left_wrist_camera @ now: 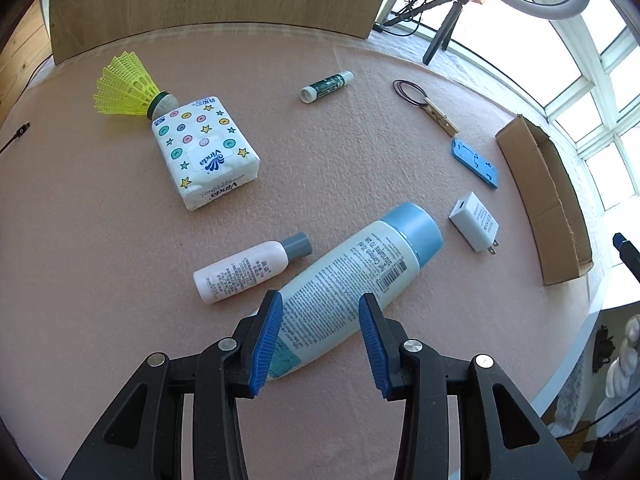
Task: Organize objects
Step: 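Lift the lotion bottle upright with the left tool, then close the right tool around the lotion bottle held by the left tool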
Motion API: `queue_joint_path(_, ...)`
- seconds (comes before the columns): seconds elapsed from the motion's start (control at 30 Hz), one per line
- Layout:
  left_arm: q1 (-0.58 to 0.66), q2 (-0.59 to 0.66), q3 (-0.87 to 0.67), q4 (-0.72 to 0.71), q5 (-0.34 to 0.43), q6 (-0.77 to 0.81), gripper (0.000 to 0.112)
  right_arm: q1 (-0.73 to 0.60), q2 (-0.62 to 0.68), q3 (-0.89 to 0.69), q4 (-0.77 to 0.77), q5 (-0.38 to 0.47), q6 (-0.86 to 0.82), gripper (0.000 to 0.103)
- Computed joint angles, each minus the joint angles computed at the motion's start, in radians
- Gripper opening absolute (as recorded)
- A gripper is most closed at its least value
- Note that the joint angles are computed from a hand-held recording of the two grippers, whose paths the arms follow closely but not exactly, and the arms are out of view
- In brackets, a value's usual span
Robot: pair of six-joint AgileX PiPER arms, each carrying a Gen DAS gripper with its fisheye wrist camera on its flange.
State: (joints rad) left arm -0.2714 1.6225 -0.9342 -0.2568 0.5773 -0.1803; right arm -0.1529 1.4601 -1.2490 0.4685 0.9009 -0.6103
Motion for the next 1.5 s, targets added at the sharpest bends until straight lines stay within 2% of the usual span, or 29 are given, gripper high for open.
queue_joint_path(0.07, -0.018, 0.003, -0.006, 0.041, 0.003, -0.032, 0.042, 0.014, -0.006, 0.002, 0.008, 0.007, -0.001, 0.084)
queue_joint_path(0.3, -0.005, 0.081, -0.099, -0.022, 0.032, 0.086, 0.046, 0.055, -0.002, 0.017, 0.022, 0.012, 0.01, 0.083)
queue_joint_path(0.5, -0.04, 0.08, -0.103, -0.033, 0.057, 0.095, 0.045, 0.071, -0.007, 0.038, 0.026, 0.016, 0.012, 0.084)
queue_joint_path(0.73, -0.112, 0.025, 0.004, -0.15, 0.008, 0.12, 0.044, 0.074, 0.014, 0.04, 0.05, 0.046, 0.004, 0.084)
queue_joint_path(0.9, -0.212, 0.044, 0.026, -0.22, -0.055, 0.109, 0.042, 0.097, 0.046, 0.042, 0.063, 0.064, 0.002, 0.084)
queue_joint_path(0.97, -0.253, 0.047, 0.024, -0.148, -0.079, 0.013, 0.042, 0.107, 0.069, 0.04, 0.072, 0.076, 0.002, 0.084)
queue_joint_path(1.1, -0.253, 0.027, 0.032, -0.095, -0.101, -0.061, 0.044, 0.125, 0.135, 0.025, 0.101, 0.113, -0.005, 0.084)
queue_joint_path(1.23, -0.242, 0.022, 0.009, 0.043, -0.086, -0.166, 0.062, 0.148, 0.227, -0.003, 0.149, 0.149, 0.011, 0.084)
queue_joint_path(1.27, -0.246, 0.025, 0.0, 0.08, -0.077, -0.187, 0.062, 0.157, 0.251, -0.012, 0.159, 0.156, 0.019, 0.084)
queue_joint_path(1.4, -0.238, 0.04, -0.02, 0.127, -0.057, -0.192, 0.062, 0.188, 0.309, -0.033, 0.184, 0.174, 0.039, 0.08)
queue_joint_path(1.5, -0.219, 0.049, -0.023, 0.079, -0.065, -0.141, 0.062, 0.217, 0.335, -0.046, 0.191, 0.18, 0.052, 0.074)
